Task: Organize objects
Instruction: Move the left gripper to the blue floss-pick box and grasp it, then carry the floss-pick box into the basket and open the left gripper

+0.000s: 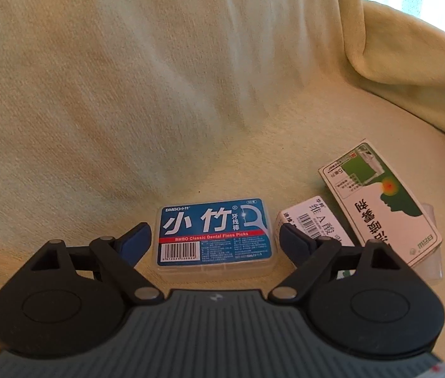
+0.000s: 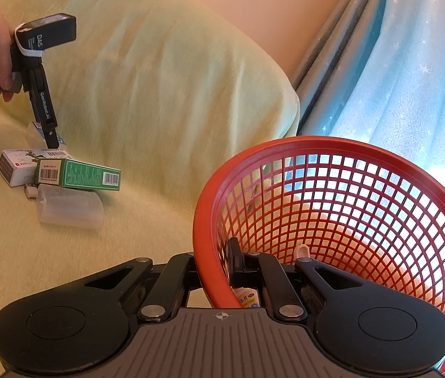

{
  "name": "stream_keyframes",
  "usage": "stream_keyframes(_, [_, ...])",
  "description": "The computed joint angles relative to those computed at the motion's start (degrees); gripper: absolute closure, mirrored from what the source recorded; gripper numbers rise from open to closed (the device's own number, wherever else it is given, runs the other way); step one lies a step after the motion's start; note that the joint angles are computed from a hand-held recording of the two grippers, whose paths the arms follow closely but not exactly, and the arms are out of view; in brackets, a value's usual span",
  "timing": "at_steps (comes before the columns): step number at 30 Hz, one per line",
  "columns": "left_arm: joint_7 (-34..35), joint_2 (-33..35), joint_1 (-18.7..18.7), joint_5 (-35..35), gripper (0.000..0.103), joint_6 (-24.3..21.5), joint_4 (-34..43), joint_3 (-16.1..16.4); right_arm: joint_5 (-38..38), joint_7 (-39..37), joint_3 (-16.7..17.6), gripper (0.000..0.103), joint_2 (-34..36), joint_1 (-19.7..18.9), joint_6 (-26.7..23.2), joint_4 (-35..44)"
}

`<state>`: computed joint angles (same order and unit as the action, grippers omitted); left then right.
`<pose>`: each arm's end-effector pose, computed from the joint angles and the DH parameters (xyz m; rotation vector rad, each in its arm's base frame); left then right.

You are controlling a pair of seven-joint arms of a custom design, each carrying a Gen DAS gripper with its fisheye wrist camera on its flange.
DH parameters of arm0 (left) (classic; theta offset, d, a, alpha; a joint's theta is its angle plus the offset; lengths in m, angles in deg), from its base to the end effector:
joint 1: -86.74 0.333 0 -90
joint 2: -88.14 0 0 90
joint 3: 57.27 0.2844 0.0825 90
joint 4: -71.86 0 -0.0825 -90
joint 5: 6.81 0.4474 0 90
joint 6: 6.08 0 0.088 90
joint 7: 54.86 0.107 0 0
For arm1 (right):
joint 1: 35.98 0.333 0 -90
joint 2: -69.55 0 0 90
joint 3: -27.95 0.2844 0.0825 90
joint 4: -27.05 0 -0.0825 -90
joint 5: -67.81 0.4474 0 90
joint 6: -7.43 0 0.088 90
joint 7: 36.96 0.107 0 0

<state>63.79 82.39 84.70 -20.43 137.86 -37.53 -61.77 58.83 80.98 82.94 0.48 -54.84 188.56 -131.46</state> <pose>0.6400 -0.0731 0.5738 -1.3386 2.1947 -0.7417 0.3502 0.2736 0.5008 -1.7168 0.9671 -1.5159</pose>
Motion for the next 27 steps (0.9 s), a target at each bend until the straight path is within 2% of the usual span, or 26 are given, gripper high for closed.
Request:
stream_keyframes(11, [1.98, 0.09, 0.46, 1.85, 0.021, 0.79, -0.37, -0.18, -0.1, 0.26, 0.03, 0.101, 0.03, -0.02, -0.07, 0.07])
stream_keyframes(20, [14.88, -6.19, -2.17, -0.96, 0.021, 3.25, -4.52, 1.53, -0.19, 0.47, 0.17, 0.1, 0.09, -0.22, -0.05, 0.15])
stream_keyframes(27, [23.85, -10.92, -6.41, -6.53, 0.021, 1.55, -4.65, 3.59, -0.16, 0.6, 0.12, 0.1, 0.1, -0.12, -0.07, 0.08])
